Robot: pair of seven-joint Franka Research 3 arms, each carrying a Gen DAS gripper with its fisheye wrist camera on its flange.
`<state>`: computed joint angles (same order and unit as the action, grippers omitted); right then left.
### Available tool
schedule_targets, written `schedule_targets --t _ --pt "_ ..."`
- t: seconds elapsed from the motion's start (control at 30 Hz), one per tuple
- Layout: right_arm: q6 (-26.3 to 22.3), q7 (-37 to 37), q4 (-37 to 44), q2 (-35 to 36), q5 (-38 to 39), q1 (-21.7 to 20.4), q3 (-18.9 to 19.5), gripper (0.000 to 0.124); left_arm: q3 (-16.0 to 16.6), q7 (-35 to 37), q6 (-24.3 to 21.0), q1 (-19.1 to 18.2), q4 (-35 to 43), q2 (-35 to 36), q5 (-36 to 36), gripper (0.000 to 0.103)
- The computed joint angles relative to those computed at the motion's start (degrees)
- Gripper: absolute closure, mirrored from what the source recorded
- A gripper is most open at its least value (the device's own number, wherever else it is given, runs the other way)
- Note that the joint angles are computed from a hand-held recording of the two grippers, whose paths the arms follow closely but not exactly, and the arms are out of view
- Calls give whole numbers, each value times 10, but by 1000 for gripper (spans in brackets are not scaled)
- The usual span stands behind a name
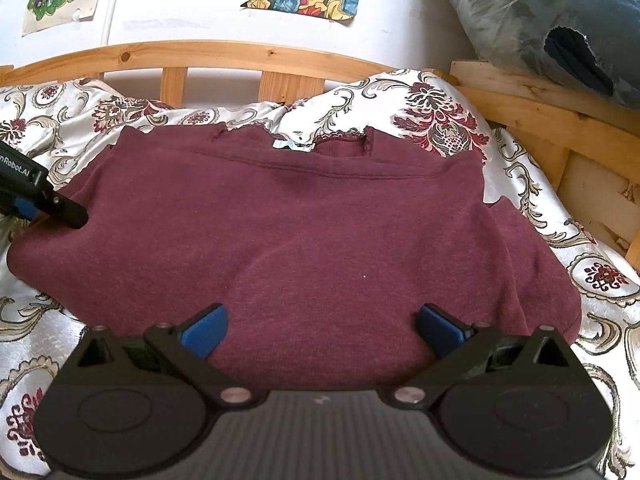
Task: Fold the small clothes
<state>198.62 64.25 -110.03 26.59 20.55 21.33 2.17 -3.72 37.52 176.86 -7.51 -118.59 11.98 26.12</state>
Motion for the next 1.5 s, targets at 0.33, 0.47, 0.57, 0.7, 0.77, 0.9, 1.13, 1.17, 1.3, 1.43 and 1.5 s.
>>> schedule_targets --t 0.33,0.47,0.57,0.7,0.77,0.9,1.13,1.17,1.3,1.43,1.5 --pt "9 -22 0 1 22 23 -19 21 43 -126 -86 -55 33 -11 101 81" --pt "14 -37 0 2 37 36 -28 21 35 -188 -185 -81 87 -9 207 87" --pt "11 -35 0 2 34 24 -17 21 11 -209 -209 -72 111 -10 216 88" --pt "10 -19 -3 -2 17 -3 8 21 -21 -158 -235 -66 179 12 219 89" --pt "6 -11 -10 -12 19 -6 7 21 -32 -111 -243 -73 227 34 217 89" --pt "9 -21 -42 -43 37 16 -23 21 -50 7 -240 -94 321 85 189 89" --pt "-33 -116 -88 -80 137 127 -140 21 -86 220 -289 -139 518 230 77 89" --pt "-39 -132 -91 -81 156 130 -143 21 -87 236 -300 -148 540 248 65 89" --pt "-50 -72 -107 -94 91 21 -46 21 -69 286 -345 -180 623 312 31 89" --pt "-57 -15 -112 -95 24 -103 67 21 -51 314 -326 -189 594 300 9 86" --pt "-55 2 -113 -94 5 -115 74 21 -62 329 -304 -176 560 278 -17 81"
